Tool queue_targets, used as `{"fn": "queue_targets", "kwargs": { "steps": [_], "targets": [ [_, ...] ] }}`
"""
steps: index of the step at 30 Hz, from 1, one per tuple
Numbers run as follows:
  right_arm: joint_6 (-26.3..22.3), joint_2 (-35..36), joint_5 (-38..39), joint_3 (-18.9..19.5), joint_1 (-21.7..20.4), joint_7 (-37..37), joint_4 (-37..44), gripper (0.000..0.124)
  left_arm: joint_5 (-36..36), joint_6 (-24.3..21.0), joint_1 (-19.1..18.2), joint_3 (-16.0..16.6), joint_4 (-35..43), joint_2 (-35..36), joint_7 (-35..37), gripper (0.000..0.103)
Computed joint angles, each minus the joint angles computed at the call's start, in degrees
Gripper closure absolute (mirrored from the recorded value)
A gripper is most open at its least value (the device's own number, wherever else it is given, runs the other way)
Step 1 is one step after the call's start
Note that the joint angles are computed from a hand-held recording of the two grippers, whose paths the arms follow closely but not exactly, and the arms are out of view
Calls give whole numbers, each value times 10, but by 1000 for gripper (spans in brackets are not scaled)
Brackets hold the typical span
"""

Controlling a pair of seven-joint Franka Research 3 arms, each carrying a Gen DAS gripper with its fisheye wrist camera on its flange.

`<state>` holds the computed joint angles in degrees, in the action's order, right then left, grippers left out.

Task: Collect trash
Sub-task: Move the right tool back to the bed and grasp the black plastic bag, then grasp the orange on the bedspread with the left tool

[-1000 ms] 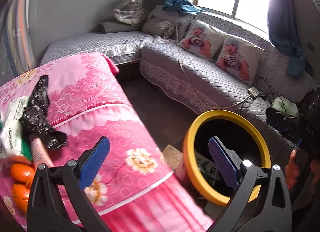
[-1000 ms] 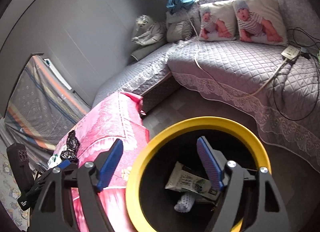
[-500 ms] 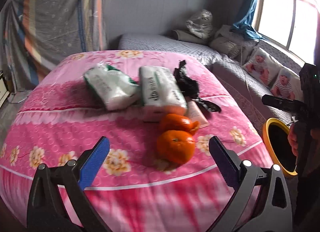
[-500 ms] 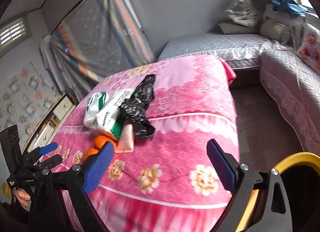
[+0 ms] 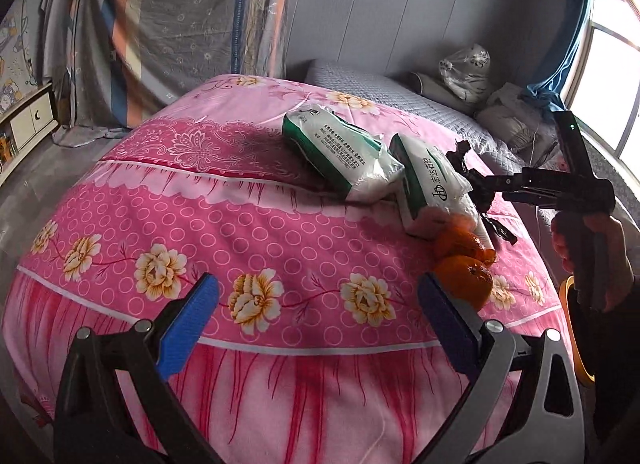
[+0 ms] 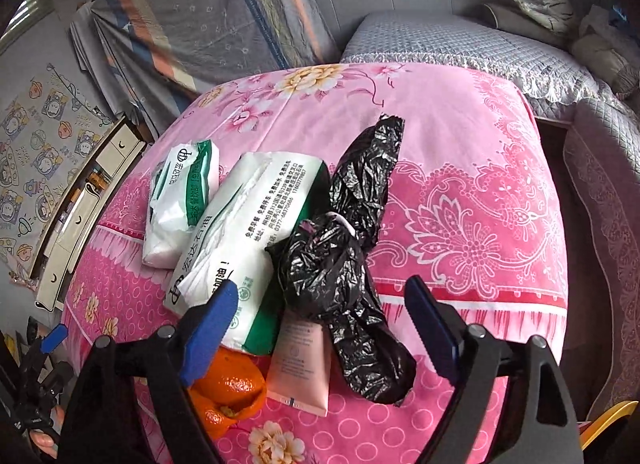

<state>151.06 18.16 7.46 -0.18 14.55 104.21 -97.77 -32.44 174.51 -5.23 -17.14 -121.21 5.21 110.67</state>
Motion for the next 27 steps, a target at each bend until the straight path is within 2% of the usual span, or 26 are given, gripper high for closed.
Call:
{"fn": "queue_targets", "kwargs": {
  "steps": [2,5,7,9,12,16,19,22,24,27],
  "targets": [
    [-11,15,-4,-5,1,16,17,50,17,1,-4,3,3,4,-11,8],
    [-9,28,35,4,-14,13,25,59,33,-5,-4,1,8,7,-26,8],
    [-13,33,38,3,-15,12,31,72,55,-13,-7,6,12,10,-47,8],
    [-10,33,37,0,-14,18,28,91,98,-22,-15,14,17,14,-81,8],
    [7,21,41,-1,-17,17,8,108,104,-34,-11,3,21,15,-76,8],
    [60,-22,50,3,-19,2,-54,112,111,-50,-18,-9,28,17,-57,8],
    [114,-71,129,34,-44,-65,-114,113,89,-75,-21,-22,44,28,-21,8],
    [158,-122,205,50,-52,-144,-170,112,118,-96,-38,-19,62,45,-31,8],
    [175,-154,261,54,-48,-199,-200,112,141,-103,-47,-18,75,57,-44,8],
    [178,-194,394,48,-33,-319,-229,112,159,-119,-51,-23,100,77,-52,8]
  ]
}}
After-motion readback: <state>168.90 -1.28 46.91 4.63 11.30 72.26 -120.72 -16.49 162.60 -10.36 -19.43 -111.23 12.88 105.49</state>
